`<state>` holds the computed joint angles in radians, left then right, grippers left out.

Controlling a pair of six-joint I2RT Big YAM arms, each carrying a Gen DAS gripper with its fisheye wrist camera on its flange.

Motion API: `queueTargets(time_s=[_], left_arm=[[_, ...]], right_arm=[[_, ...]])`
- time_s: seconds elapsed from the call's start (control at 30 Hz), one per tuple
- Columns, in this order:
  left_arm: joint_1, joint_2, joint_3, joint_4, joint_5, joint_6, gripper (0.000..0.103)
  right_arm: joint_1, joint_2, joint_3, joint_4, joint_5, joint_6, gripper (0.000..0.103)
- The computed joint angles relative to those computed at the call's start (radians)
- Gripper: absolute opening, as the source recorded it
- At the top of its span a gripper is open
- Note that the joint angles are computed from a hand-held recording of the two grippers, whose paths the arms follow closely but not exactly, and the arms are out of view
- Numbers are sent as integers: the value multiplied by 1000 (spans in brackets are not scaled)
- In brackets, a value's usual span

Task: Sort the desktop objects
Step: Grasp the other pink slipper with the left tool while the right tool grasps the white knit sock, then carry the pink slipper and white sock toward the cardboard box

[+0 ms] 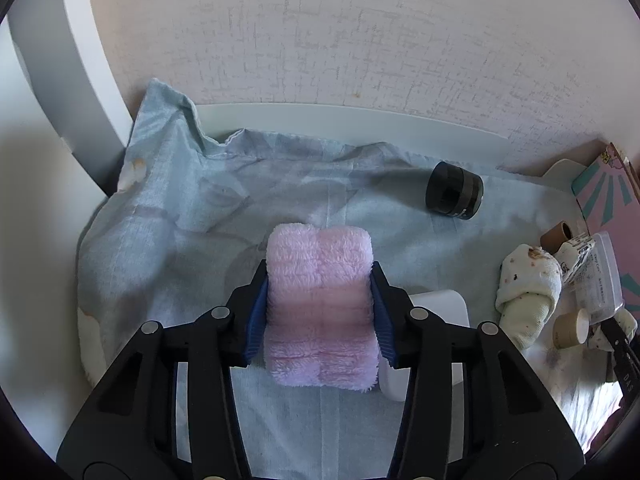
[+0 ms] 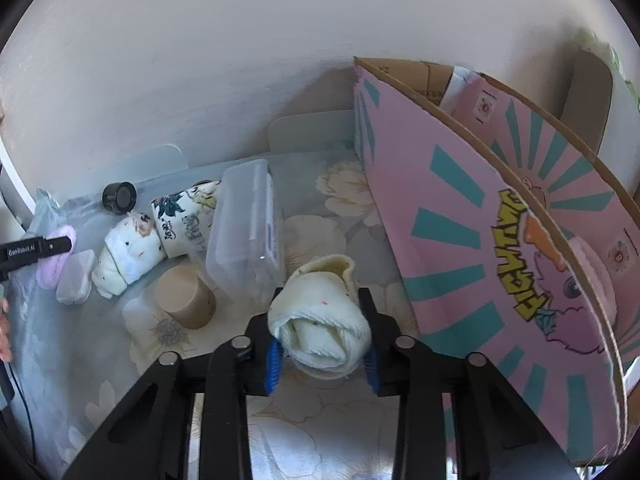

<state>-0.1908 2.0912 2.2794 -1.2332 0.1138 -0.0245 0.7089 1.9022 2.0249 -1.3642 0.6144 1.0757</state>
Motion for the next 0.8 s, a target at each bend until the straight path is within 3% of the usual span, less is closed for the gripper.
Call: queueTargets(time_s=[0.3, 0.5, 0.8], left_arm=[[13, -23, 58, -67, -6, -39, 41], [6, -86, 63, -104, -14, -64, 41], [-29, -56, 242, -263, 18, -75, 41]], right_arm=[[1, -23, 36, -66, -11, -2, 28], [3, -49, 81, -97, -37, -58, 28], [-24, -58, 204, -141, -192, -216, 28]])
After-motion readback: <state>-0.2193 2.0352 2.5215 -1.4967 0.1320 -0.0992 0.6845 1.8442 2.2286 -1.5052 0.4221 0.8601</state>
